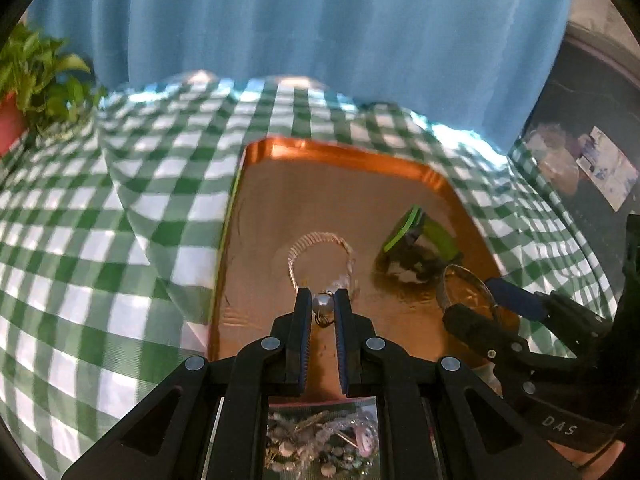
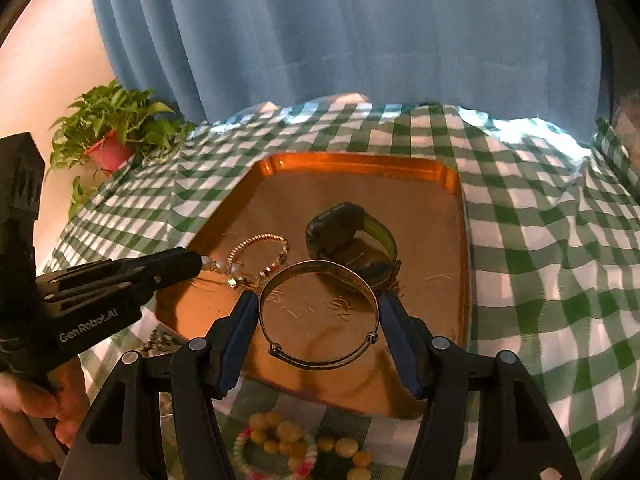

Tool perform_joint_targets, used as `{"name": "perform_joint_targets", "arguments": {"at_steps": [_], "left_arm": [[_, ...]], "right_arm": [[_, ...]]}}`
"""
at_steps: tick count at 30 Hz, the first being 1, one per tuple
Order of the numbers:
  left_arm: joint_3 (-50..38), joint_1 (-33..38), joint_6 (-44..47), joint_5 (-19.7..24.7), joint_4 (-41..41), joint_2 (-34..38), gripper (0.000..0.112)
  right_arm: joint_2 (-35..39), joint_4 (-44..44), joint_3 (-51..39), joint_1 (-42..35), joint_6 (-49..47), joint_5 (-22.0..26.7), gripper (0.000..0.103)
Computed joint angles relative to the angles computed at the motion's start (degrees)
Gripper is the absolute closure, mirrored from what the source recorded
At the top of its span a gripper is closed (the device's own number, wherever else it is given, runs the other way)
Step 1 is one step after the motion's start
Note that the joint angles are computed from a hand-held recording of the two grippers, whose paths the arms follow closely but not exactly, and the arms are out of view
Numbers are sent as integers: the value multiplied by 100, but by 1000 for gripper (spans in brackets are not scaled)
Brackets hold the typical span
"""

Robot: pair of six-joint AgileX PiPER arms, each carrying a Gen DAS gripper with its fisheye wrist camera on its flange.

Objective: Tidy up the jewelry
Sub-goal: 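Open the left tool over the tray while the right tool releases the bangle beside the watch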

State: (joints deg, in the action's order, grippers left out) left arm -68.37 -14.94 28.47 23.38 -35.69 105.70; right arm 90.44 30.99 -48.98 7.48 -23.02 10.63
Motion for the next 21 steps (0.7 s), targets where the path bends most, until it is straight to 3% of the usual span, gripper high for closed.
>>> {"name": "perform_joint_targets", "arguments": {"at_steps": [6, 10, 12, 14, 16, 19, 21], "left_arm": [[-183, -88, -604, 21, 751, 276, 101], [-190, -169, -1386, -109, 1525, 344, 100], [-169, -216, -1969, -192, 2016, 305, 97], [-172, -187, -2076, -169, 2066, 294, 85], [-102, -131, -1835, -212, 1769, 242, 51], [80, -149, -1791, -300, 1723, 36, 43], [245, -263, -2051, -334, 2126, -202, 40]], "right_arm": [[382, -478, -193, 14, 381, -56, 45], [550, -1537, -269, 139, 1372, -163, 44], [548, -1423, -237, 189, 1241, -270, 43], [533, -1012, -214, 166, 867, -301, 40], [477, -391, -162, 122, 225, -324, 30], [296, 609, -3, 20, -711, -367, 28], [127, 1142, 115, -63, -1105, -298, 28]]}}
